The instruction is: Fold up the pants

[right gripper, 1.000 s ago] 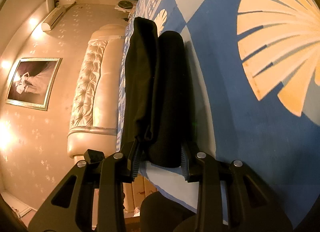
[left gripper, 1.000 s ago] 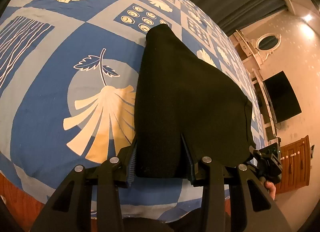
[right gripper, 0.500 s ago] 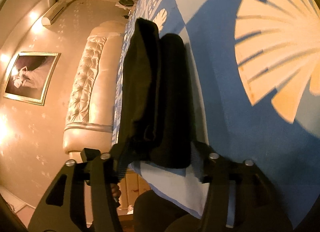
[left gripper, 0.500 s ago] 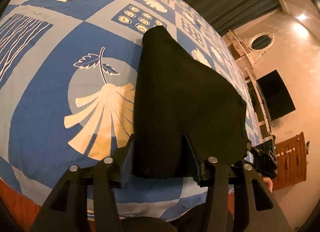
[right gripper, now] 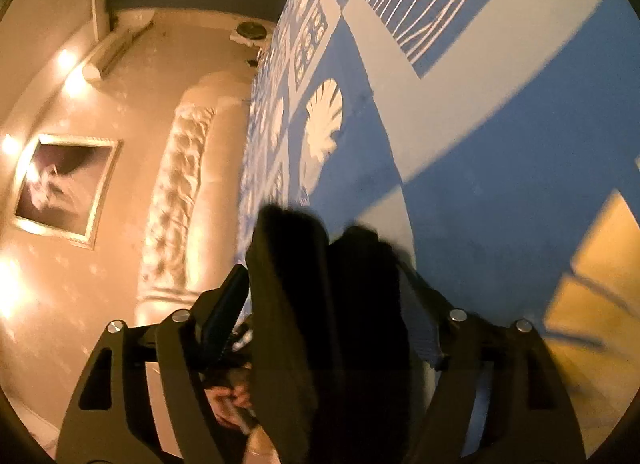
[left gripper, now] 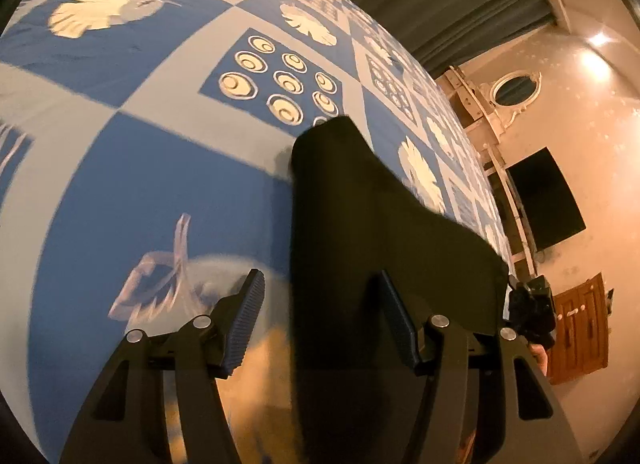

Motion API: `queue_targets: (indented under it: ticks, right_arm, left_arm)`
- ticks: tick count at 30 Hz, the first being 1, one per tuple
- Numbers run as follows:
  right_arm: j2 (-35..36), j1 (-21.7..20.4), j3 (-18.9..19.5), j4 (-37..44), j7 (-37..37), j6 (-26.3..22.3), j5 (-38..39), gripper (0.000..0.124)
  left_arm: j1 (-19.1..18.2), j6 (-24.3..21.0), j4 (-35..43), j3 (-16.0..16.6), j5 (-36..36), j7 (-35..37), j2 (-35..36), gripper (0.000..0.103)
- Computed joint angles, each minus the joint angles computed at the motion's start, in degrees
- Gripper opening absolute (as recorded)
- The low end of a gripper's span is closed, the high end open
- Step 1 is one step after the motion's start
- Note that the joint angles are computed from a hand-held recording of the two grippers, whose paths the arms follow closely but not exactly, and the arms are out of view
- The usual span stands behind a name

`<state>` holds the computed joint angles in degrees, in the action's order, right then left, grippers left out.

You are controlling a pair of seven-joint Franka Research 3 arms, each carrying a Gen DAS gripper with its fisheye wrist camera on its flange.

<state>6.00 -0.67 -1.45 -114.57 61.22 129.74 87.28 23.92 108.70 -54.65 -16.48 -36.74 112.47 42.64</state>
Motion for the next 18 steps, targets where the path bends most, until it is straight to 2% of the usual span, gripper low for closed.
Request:
queue_targets:
  ticks: [1, 3, 5, 11, 13, 18]
  right_arm:
    - [1.0, -0.2, -0.1, 1.1, 0.1, -0.7, -0.3, 0.071]
    - [2.2, 0.0, -0.1, 2.7, 1.4, 0.3, -4.8, 0.032]
    - [3.4, -0.8, 0.1, 3.1, 1.6, -0.7, -5.1, 0.027]
    - [4.2, -2.6, 0.6, 2.5, -2.3, -3.7, -1.2, 0.025]
    - [3.9, -2.7, 0.6, 2.4, -2.2, -3.8, -1.2, 0.029]
    - [1.5, -3.3, 0.1, 0.5, -3.4, -7.1, -1.4, 0.053]
  left_arm:
    - [-0.7, -0.5, 2.4, 0.1, 0.5, -0.9, 1.6, 0.060]
    - [-1.7, -0.9, 6.3, 0.0, 1.6, -2.2, 4.1, 0.064]
    - [-2.2, -0.2, 7.2, -0.3, 2.3, -2.5, 4.8, 0.064]
    - [-1.7, 3.1, 3.3, -1.1, 2.6, 0.7, 2.9, 0.065]
    - [-1.6, 3.4, 3.2, -1.2, 2.3, 1.2, 3.0, 0.065]
    - [-1.8, 3.4, 3.2, -1.0, 2.5, 1.5, 2.9, 0.065]
